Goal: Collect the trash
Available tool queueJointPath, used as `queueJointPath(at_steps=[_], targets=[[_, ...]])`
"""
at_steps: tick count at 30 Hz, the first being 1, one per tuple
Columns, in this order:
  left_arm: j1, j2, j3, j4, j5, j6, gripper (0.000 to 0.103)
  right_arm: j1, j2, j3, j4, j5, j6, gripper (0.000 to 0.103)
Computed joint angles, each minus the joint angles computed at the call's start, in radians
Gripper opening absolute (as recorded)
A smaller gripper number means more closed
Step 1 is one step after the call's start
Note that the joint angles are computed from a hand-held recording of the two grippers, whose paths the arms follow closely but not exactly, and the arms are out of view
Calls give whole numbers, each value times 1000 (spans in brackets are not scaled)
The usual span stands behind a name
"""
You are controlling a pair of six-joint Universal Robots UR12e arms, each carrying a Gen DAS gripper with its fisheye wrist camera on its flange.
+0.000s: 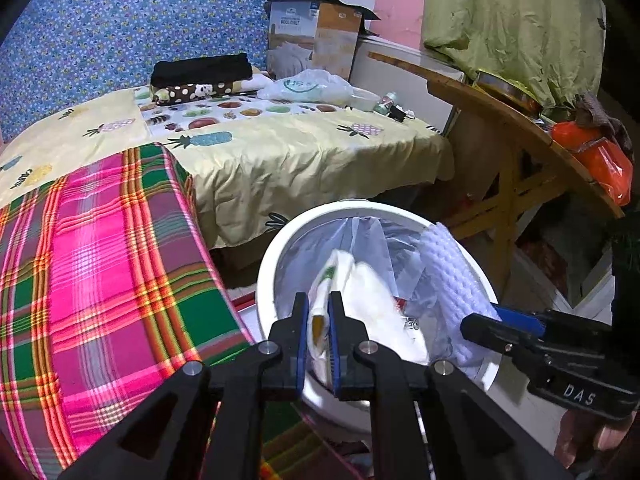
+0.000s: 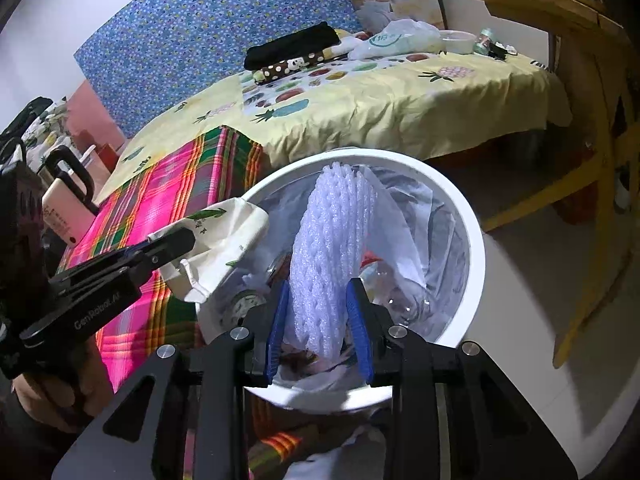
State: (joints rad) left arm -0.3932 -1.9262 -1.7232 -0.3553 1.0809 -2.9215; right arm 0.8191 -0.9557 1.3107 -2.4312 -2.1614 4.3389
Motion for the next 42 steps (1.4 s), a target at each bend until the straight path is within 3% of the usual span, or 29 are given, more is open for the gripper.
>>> queueJointPath(at_steps=[7,10,22,42], targets=[[-2,0,3,-12,-6,4,25,3,0,4,-4,-15,-12,35],[4,7,-6,1,-12,-3,36,5,-1,1,7,-20,-2,35],[31,66,-73,23,-10,2,42,38,10,-38,42,-71,6,36],[101,200,-242,132,11,-21,45,90,76,-163,82,-128,-119,36]])
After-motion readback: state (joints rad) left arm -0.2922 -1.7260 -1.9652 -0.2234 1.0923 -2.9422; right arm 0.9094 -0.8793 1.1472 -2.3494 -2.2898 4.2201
